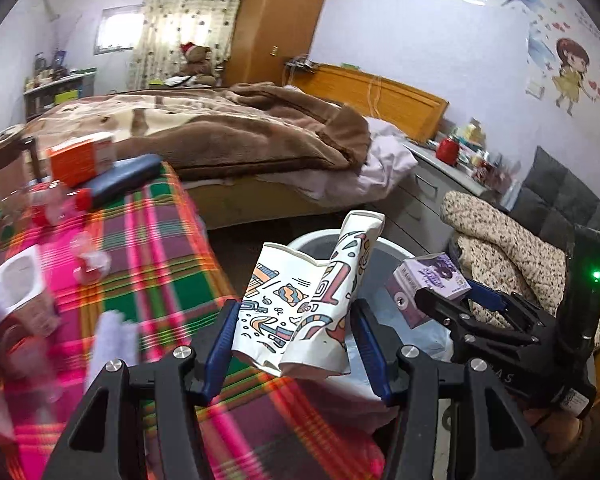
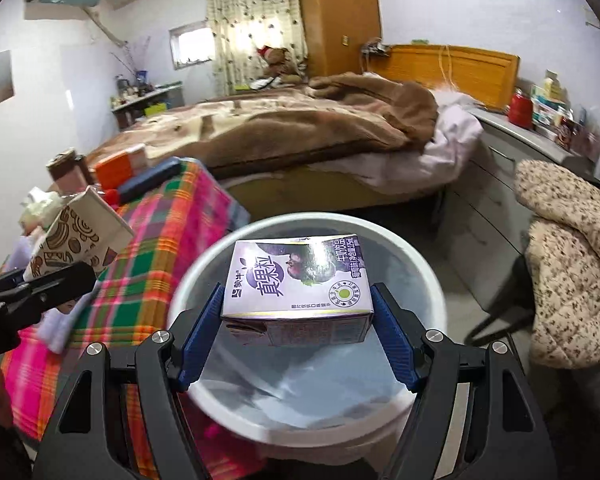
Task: Collect trash
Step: 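Carry the purple carton and paper cup over the white bin and release both, then move both open grippers back toward the trash on the bed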
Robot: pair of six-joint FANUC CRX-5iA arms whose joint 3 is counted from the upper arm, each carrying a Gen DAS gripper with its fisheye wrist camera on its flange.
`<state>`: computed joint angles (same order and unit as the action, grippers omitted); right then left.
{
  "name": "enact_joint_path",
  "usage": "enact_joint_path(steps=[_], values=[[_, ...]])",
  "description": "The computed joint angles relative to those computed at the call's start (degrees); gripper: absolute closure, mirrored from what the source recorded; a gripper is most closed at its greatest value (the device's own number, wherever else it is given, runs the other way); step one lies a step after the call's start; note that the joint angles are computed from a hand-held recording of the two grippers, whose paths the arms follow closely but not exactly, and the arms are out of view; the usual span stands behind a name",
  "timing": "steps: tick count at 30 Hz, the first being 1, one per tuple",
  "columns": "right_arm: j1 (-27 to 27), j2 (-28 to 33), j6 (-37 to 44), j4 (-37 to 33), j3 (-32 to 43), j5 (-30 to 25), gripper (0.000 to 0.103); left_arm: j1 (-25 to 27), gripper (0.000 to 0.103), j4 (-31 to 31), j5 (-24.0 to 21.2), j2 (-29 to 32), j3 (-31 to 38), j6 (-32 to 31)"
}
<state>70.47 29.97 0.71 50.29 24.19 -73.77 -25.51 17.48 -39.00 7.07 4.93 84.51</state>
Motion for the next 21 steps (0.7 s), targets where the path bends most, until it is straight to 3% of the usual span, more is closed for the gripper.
enact_joint_path(steps=[10,14,15,17,21], values=[[-1.17,-0.99,2.84,-4.1,-1.21,-2.52,0.028,-3.27,0.046,-3.65,-5.65,9.81,11.11,1.61],[-1.67,-1.41,2.88,-5.3,-1.71,-2.7,0.028,-3.24,0.046,-3.02,-5.71,10.7,11.82,1.45],[-1.76,-1.46,3.07,-5.64,-1.77,-2.89,0.028,-3.05,0.044,-2.35,-5.43,10.65,11.51,1.09],[-1.74,-1.59,3.48,-6.28,-1.83,-3.03,0.028,-2.95,0.031,-2.92,-5.47,10.62,11.53,2.02],[-1.55,-1.97,3.24,-6.19,-2.48,-2.66,0.026,-2.45,0.029,-3.42,-4.69,9.74,10.58,3.7]])
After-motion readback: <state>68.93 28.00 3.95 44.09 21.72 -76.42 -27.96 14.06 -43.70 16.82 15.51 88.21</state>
